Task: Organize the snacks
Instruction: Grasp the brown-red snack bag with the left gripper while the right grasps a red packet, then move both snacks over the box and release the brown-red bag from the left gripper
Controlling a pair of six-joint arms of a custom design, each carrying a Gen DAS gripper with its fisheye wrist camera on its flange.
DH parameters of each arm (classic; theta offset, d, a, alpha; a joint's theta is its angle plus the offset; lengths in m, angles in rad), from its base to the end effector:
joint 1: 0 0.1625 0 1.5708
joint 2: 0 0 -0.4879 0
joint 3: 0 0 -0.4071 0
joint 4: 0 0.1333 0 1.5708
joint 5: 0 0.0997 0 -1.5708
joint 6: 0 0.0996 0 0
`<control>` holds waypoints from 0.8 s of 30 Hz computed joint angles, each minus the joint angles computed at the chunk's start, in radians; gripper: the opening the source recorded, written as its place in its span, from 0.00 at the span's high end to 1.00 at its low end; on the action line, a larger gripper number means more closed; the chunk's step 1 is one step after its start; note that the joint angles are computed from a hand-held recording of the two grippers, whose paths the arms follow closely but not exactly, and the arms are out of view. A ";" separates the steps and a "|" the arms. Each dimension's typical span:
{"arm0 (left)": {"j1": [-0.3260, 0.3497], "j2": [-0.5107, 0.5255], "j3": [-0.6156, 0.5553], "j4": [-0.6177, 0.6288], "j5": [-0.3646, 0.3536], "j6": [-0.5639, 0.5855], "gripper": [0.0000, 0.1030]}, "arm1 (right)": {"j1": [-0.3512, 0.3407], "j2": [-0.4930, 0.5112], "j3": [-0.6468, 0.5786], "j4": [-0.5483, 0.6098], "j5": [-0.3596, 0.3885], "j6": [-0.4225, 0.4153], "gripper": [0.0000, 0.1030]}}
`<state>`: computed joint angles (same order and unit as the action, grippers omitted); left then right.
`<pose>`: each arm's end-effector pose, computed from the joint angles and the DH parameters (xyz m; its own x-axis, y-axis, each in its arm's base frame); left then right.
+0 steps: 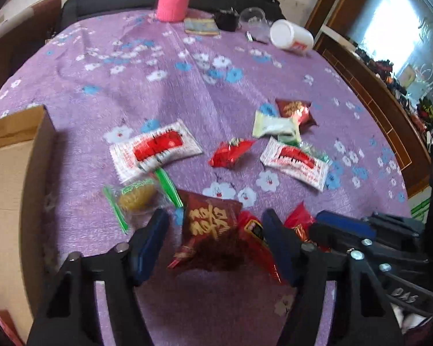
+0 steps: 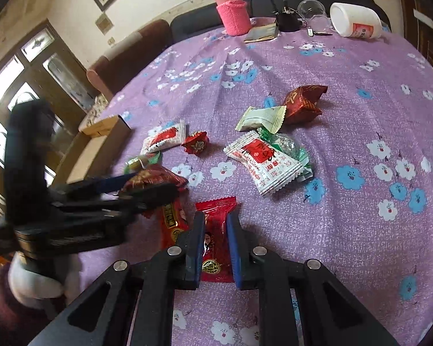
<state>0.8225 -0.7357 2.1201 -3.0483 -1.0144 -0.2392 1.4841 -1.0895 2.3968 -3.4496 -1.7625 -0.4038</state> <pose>-0.2341 -0.5254 0.0149 -0.7975 0.3535 -0.4888 0.5028 0.8373 -0.2149 0.0733 -0.4768 0.1736 -0.9197 -0.1567 0.3599 -0.3138 0.8443 -0.4344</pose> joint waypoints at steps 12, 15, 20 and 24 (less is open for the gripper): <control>-0.010 -0.025 0.057 -0.056 -0.032 -0.013 0.63 | 0.015 0.046 0.013 -0.064 -0.040 -0.052 0.67; -0.003 -0.018 0.051 -0.065 -0.026 -0.029 0.51 | 0.024 0.065 0.012 -0.100 -0.061 -0.062 0.67; -0.019 0.006 0.055 -0.092 0.027 0.001 0.65 | 0.046 0.100 0.012 -0.165 -0.110 -0.096 0.69; -0.023 -0.018 0.093 -0.129 -0.003 -0.008 0.65 | 0.059 0.109 0.023 -0.198 -0.146 -0.097 0.80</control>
